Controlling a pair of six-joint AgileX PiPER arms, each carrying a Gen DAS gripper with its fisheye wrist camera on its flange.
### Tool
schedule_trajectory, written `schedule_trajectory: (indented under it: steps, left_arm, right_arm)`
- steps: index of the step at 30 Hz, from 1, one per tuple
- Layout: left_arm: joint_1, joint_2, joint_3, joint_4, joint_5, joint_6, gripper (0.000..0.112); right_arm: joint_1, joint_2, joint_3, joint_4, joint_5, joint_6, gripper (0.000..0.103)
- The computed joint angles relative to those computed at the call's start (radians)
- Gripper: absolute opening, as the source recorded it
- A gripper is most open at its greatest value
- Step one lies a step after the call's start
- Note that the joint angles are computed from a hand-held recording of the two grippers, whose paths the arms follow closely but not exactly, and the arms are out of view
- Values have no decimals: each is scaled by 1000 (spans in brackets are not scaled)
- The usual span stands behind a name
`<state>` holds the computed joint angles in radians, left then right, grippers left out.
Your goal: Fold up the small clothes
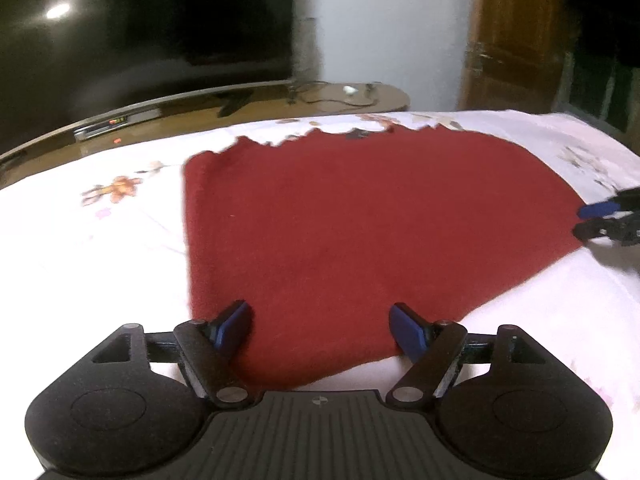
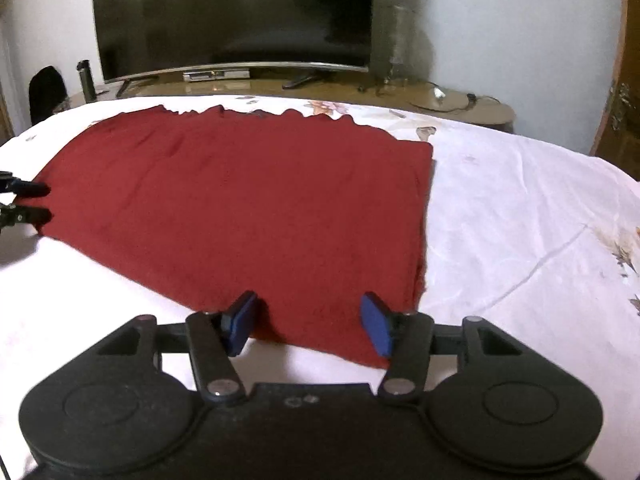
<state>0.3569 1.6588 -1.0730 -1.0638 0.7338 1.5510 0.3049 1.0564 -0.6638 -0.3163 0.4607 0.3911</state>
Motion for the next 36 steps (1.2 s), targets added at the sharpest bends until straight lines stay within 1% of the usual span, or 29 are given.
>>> schedule_trajectory:
  steps: [1, 2, 3, 5, 6, 7, 8, 9, 11, 12, 14, 15, 16, 18, 19, 21, 22, 23, 24, 25, 26, 27, 28, 29, 31, 33, 34, 36]
  left_arm:
    - [9, -25, 10, -2, 1, -23, 77]
    - [33, -54, 27, -15, 22, -44, 77]
    - [73, -74, 35, -29, 75, -105, 77]
    - [140, -63, 33, -34, 195, -245, 77]
    - [160, -45, 33, -22, 237, -332, 77]
    - [169, -31, 41, -21, 249, -394, 77]
    - [184, -8, 60, -51, 255, -440, 77]
    - [205, 9, 90, -121, 258, -447, 77]
    - [227, 41, 109, -219, 265, -497, 77]
    - [225, 56, 110, -257, 252, -530, 77]
    - [209, 74, 114, -315, 221, -541, 77]
    - [189, 72, 122, -342, 191, -543, 77]
    - [173, 74, 121, -359, 169, -541, 77]
    - [153, 79, 131, -412, 141, -520, 76]
    - [145, 83, 135, -439, 131, -510, 70]
    - [129, 114, 119, -469, 113, -528, 48]
    - [131, 140, 103, -469, 115, -554, 24]
    - [130, 178, 84, -472, 112, -577, 13]
    - [139, 200, 83, -499, 137, -559, 11]
    - [136, 213, 75, -513, 147, -545, 11]
    - [126, 213, 61, -496, 136, -552, 11]
    - [112, 202, 64, -493, 124, -550, 11]
    - [113, 202, 68, -505, 127, -532, 11]
    - [114, 203, 76, -527, 136, -506, 9]
    - [130, 192, 110, -567, 156, -435, 8]
    - [142, 198, 124, -585, 175, -393, 8]
    - [142, 208, 119, -592, 180, -383, 8]
    - [131, 217, 102, -585, 174, -380, 8]
  right_arm:
    - [27, -8, -26, -39, 47, 59, 55]
    - [47, -32, -31, -71, 67, 112, 56]
    - [56, -66, -27, -81, 72, 143, 56]
    - [69, -152, -9, -69, 101, 202, 57]
    - [76, -180, -3, -60, 117, 228, 57]
    - [79, -192, 2, -52, 116, 244, 57]
    - [107, -208, 9, -78, 125, 295, 57]
    - [139, -215, 12, -111, 136, 350, 57]
    - [200, -200, 17, -177, 138, 470, 57]
    - [234, -193, 18, -218, 141, 538, 57]
    - [279, -166, 15, -286, 134, 646, 57]
    - [296, -155, 12, -309, 131, 686, 57]
    - [286, -128, 5, -313, 100, 698, 57]
    - [291, -101, -10, -330, 82, 721, 57]
    - [294, -88, -21, -332, 75, 725, 57]
    - [285, -63, -41, -322, 54, 715, 57]
    - [275, -44, -56, -317, 38, 707, 57]
    - [263, -24, -71, -310, 24, 700, 57]
    - [246, -1, -88, -301, 6, 691, 57]
    - [229, 32, -110, -299, -14, 691, 57]
    - [215, 67, -137, -290, -26, 674, 50]
    - [207, 103, -165, -283, -32, 653, 40]
    - [199, 145, -198, -264, -41, 614, 19]
    - [201, 192, -236, -257, -38, 585, 10]
    - [217, 280, -302, -299, -37, 576, 6]
    - [243, 346, -349, -368, -31, 606, 6]
    - [246, 379, -369, -366, -47, 587, 6]
    - [267, 439, -408, -383, -25, 576, 6]
